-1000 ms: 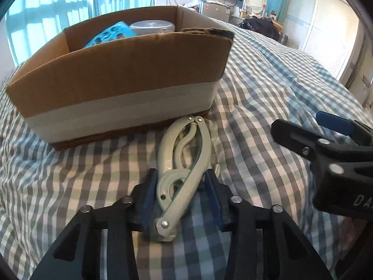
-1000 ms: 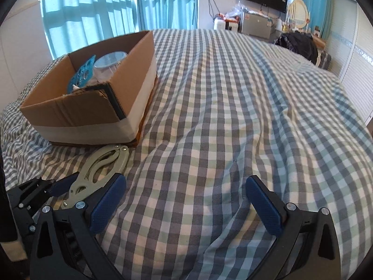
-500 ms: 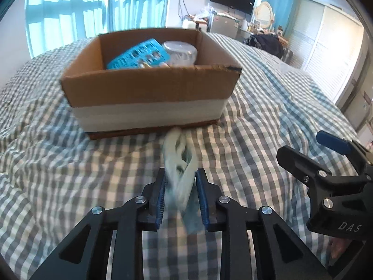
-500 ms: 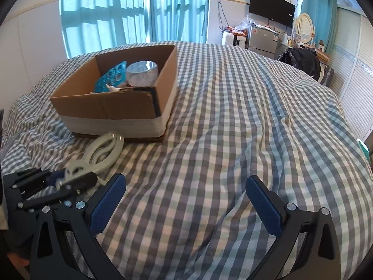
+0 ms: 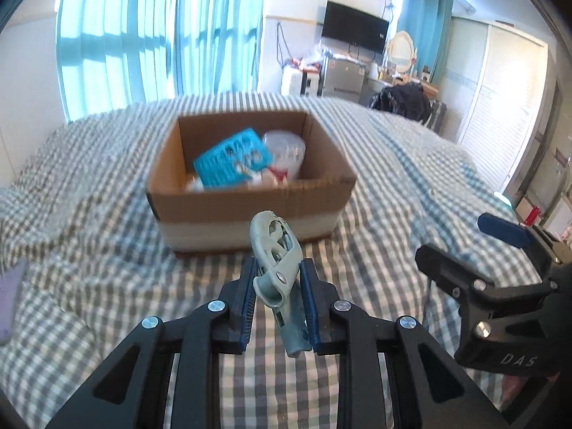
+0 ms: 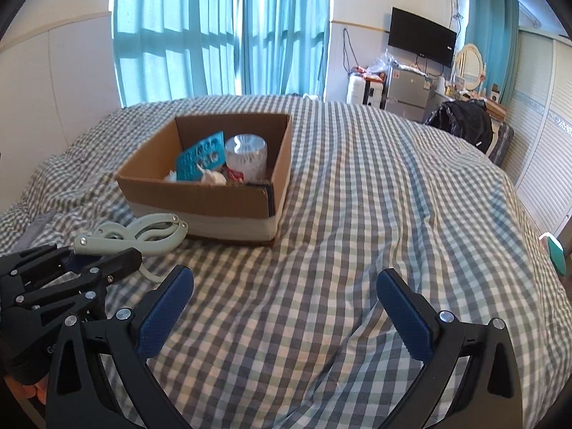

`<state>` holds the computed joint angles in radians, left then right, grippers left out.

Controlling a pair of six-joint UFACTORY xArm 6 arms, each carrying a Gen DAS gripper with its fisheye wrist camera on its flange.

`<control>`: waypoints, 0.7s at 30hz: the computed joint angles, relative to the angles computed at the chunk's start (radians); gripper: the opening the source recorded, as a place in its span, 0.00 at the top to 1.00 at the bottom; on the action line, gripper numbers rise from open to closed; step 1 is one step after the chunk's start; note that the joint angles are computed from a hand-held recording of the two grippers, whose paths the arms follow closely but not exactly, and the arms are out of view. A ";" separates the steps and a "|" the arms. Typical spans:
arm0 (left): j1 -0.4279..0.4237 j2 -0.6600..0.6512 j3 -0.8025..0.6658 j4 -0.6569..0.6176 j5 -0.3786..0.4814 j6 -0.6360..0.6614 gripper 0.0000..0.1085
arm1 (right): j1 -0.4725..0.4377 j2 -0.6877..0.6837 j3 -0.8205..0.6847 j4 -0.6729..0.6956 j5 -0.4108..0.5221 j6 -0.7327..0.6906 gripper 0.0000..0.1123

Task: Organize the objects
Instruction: 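Carry the clip-hanger over the box and release it inside with the left gripper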

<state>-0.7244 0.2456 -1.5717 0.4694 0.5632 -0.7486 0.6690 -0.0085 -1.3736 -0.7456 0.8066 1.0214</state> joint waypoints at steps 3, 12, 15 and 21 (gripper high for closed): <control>0.009 0.011 -0.053 0.024 0.004 0.003 0.78 | -0.003 0.000 -0.029 -0.014 0.002 -0.021 0.09; 0.043 0.119 -0.298 0.085 0.041 0.043 0.78 | -0.047 0.086 -0.226 -0.032 -0.045 -0.110 0.09; 0.060 0.198 -0.425 0.069 0.068 0.087 0.78 | -0.066 0.150 -0.318 -0.022 -0.057 -0.153 0.09; 0.093 0.432 -0.770 -0.027 0.164 0.229 0.78 | -0.111 0.328 -0.543 0.043 -0.061 -0.263 0.09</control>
<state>-0.6311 0.6776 -2.3421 0.4423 0.7267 -0.5197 0.5581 0.3191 -1.9169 -0.7023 0.7460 0.7586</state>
